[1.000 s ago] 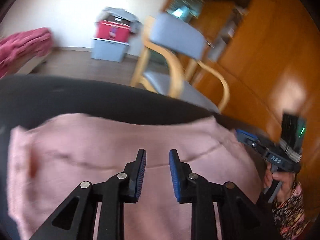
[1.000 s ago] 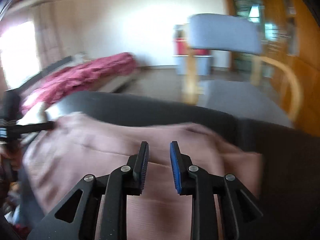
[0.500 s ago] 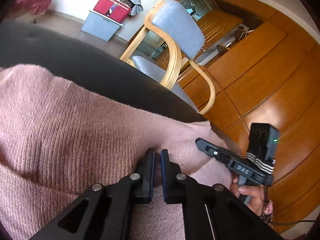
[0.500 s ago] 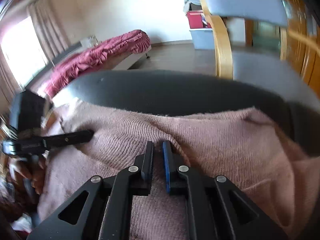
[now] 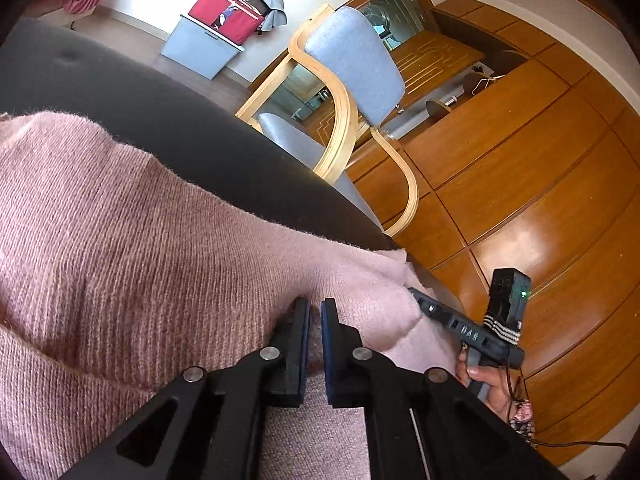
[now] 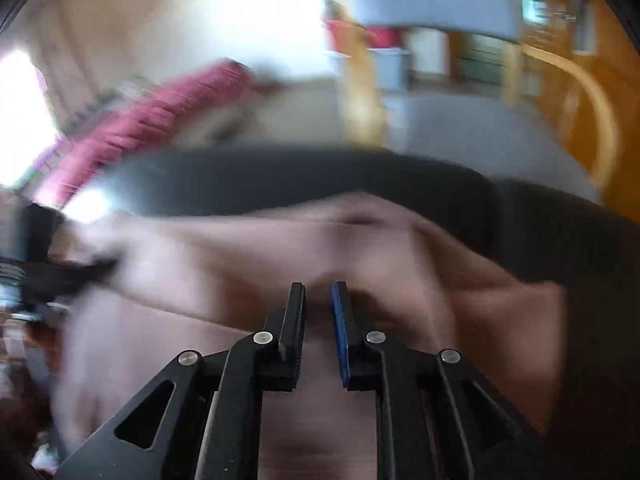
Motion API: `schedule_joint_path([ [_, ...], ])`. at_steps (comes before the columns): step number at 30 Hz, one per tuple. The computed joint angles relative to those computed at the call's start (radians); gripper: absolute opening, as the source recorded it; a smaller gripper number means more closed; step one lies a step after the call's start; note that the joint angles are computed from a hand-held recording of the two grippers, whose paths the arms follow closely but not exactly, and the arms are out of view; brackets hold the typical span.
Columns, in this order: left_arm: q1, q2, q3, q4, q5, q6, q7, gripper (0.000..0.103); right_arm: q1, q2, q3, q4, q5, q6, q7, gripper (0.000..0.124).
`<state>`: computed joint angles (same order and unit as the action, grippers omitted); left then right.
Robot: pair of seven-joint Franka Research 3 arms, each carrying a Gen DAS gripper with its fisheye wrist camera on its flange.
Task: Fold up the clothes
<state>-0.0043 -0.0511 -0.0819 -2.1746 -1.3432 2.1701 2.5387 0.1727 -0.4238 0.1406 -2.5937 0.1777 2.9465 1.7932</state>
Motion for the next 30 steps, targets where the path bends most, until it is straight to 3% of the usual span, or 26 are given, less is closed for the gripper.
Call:
schedule_joint_path([
  [3, -0.001, 0.001, -0.002, 0.001, -0.005, 0.000, -0.001, 0.005, -0.148, -0.068, 0.108, -0.048, -0.066, 0.005, 0.164, 0.015],
  [4, -0.001, 0.002, -0.002, 0.002, -0.006, 0.000, -0.001, 0.005, -0.160, -0.100, 0.109, -0.064, -0.134, -0.006, 0.231, 0.016],
  [5, -0.001, 0.003, -0.002, 0.002, -0.007, -0.001, -0.002, 0.005, -0.136, -0.127, 0.091, -0.087, -0.131, 0.013, 0.232, 0.016],
  [7, -0.002, 0.005, -0.003, 0.004, -0.010, 0.000, -0.002, 0.005, -0.013, -0.179, -0.003, -0.143, -0.026, 0.073, 0.128, 0.021],
  [9, -0.003, 0.006, -0.004, 0.006, -0.012, 0.000, -0.003, 0.005, 0.042, -0.237, -0.045, -0.185, 0.014, 0.084, 0.084, 0.037],
  [10, -0.003, 0.007, -0.004, 0.006, -0.012, 0.000, -0.003, 0.005, 0.040, -0.263, -0.038, -0.197, 0.021, 0.063, 0.074, 0.050],
  [11, -0.003, 0.008, -0.005, 0.007, -0.014, 0.000, -0.003, 0.005, 0.025, -0.276, -0.018, -0.202, 0.021, 0.040, 0.072, 0.053],
  [15, -0.001, 0.010, -0.004, 0.009, -0.016, -0.005, -0.003, 0.005, -0.047, -0.288, 0.057, -0.195, -0.024, -0.031, 0.059, 0.053],
  [19, 0.000, 0.013, -0.006, 0.011, -0.021, -0.006, -0.002, 0.005, -0.137, -0.262, 0.156, -0.157, -0.113, -0.051, 0.111, 0.048],
  [21, 0.000, 0.014, -0.007, 0.011, -0.022, -0.006, -0.002, 0.005, -0.109, -0.253, 0.135, -0.145, -0.134, -0.058, 0.087, 0.048],
  [25, 0.000, 0.016, -0.008, 0.011, -0.027, -0.006, -0.002, 0.005, -0.049, -0.210, 0.078, -0.097, -0.139, -0.157, 0.022, 0.048],
  [28, -0.001, 0.017, -0.009, 0.011, -0.030, -0.006, -0.002, 0.005, -0.024, -0.225, 0.052, -0.106, -0.133, -0.161, -0.004, 0.011],
  [30, -0.001, 0.018, -0.010, 0.012, -0.032, -0.007, -0.001, 0.005, -0.051, -0.240, 0.083, -0.113, -0.159, -0.162, 0.007, 0.008],
])
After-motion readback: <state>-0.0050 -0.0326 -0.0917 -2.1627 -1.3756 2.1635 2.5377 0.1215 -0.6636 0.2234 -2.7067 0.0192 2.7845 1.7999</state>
